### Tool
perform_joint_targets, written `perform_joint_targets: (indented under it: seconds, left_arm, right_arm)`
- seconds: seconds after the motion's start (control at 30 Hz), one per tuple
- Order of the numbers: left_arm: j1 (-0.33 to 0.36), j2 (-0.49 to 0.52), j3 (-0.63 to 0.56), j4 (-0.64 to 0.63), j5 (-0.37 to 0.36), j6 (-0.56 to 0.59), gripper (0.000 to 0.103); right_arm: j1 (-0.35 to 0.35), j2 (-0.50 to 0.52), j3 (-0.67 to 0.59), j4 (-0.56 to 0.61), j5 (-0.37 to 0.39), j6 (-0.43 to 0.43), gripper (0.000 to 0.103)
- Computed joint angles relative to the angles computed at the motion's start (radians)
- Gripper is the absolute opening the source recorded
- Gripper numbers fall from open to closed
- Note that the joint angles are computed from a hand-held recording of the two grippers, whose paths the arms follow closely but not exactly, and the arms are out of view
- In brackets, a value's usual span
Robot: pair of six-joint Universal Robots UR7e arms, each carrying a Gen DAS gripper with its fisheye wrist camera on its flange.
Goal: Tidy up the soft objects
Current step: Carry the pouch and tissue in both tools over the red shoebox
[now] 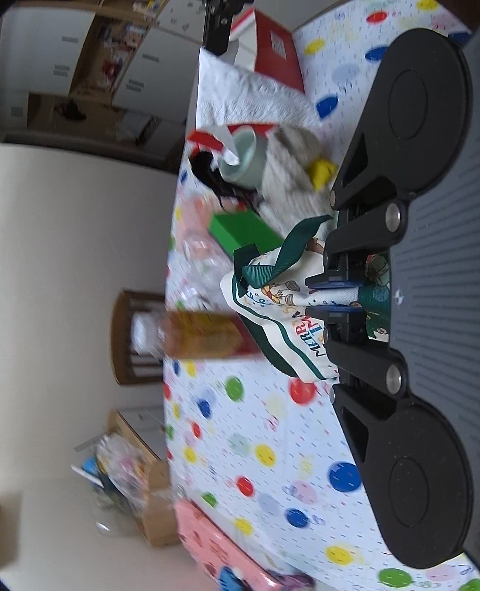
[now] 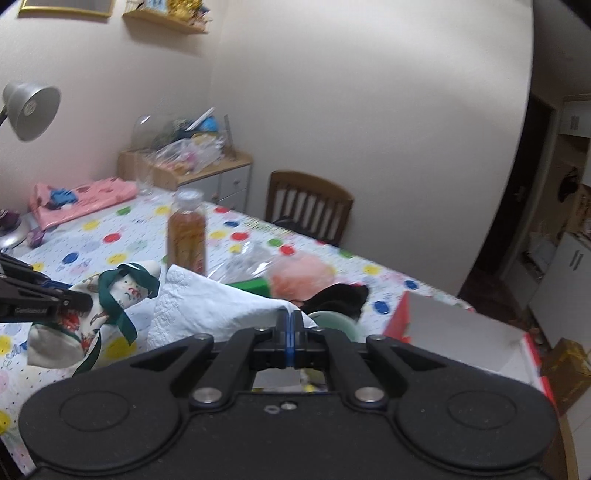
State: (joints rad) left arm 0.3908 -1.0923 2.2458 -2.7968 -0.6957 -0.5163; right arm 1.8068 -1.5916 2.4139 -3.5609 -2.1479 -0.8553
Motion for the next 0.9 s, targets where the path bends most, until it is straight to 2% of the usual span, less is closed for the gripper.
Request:
perform_joint_targets:
  seconds: [0.2, 0.43, 0.73, 0.9]
  left_arm:
    - [-0.028, 0.046, -0.065, -0.062, -0.046, 0.121, 0.009]
    - [-0.048, 0.168, -0.206, -0.126, -0.102, 0.238, 0.009]
    - [-0.058, 0.401, -0.486, -0.112, -0.159, 0.301, 0.009]
    - [-0.055, 0.512, -0.641, -0.067, -0.187, 0.307, 0.009]
  right_arm:
    - [-0.016, -0.055, -0.004, -0.050, -0.007, -0.034, 0.000]
    - [-0.111, -0.155, -0.026, -0.040, 0.066, -0.082, 0.000]
    - [-0.344, -0.309, -0.090, 0.117, 0.282, -0.130, 0.000]
    - [-0.465, -0.352, -0.131, 0.200, 0.386, -0.140, 0.000]
